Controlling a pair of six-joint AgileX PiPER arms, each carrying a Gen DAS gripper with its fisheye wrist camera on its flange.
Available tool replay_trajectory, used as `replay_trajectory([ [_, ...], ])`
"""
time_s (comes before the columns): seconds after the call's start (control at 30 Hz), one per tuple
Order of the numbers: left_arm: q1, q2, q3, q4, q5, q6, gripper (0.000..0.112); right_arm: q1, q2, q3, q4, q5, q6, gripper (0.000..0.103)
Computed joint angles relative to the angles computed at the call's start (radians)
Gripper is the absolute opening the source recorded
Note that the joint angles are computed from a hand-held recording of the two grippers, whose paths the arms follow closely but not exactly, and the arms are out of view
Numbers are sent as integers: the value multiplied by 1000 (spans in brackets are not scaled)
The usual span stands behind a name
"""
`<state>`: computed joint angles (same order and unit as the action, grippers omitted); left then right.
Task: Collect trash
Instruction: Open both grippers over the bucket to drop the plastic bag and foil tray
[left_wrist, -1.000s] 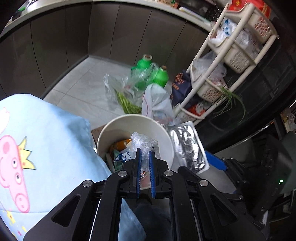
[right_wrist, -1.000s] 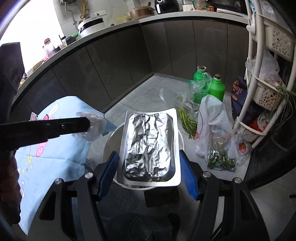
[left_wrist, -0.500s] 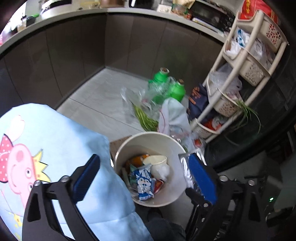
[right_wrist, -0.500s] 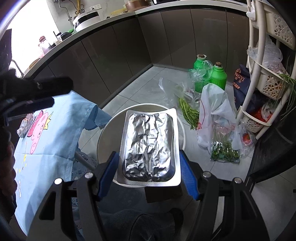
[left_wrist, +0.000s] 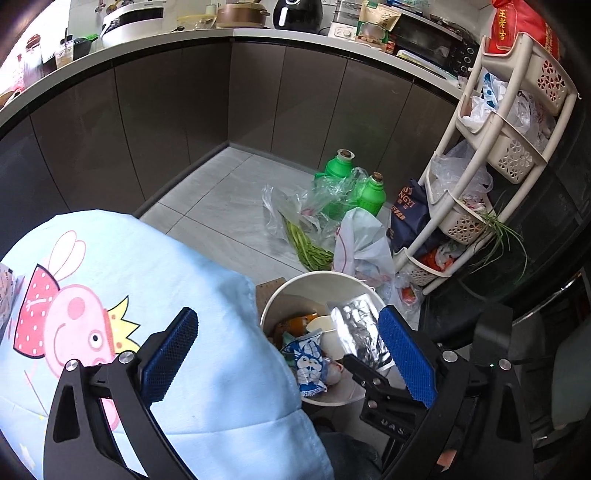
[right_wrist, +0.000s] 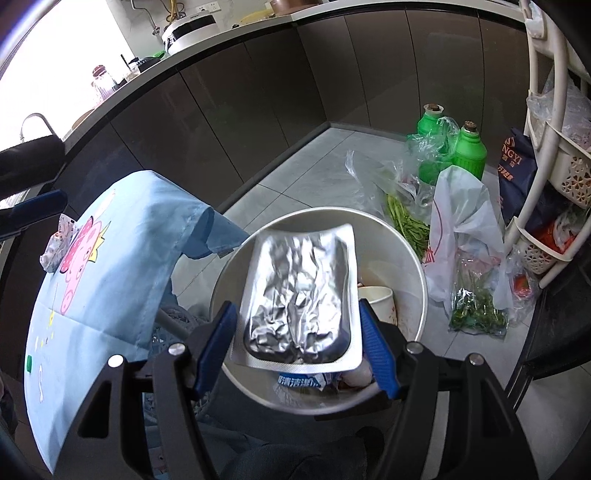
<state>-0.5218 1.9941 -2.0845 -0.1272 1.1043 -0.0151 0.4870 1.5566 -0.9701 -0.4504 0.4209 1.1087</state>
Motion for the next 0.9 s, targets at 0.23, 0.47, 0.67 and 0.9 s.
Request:
replay_trajectory([
  [0.23, 10, -21, 24, 1, -12, -3, 94, 33, -8, -20, -88, 49, 72, 99],
  [0.47, 13, -68, 61, 2, -17, -4, 94, 52, -30, -46, -59, 112, 45, 99],
  [0.67, 36, -148, 114, -1, -20, -12, 94, 102, -59, -89, -79, 186, 57, 99],
  [0.9, 71, -275, 201, 33, -22, -39, 94, 196, -72, -208, -99, 315, 56, 99],
])
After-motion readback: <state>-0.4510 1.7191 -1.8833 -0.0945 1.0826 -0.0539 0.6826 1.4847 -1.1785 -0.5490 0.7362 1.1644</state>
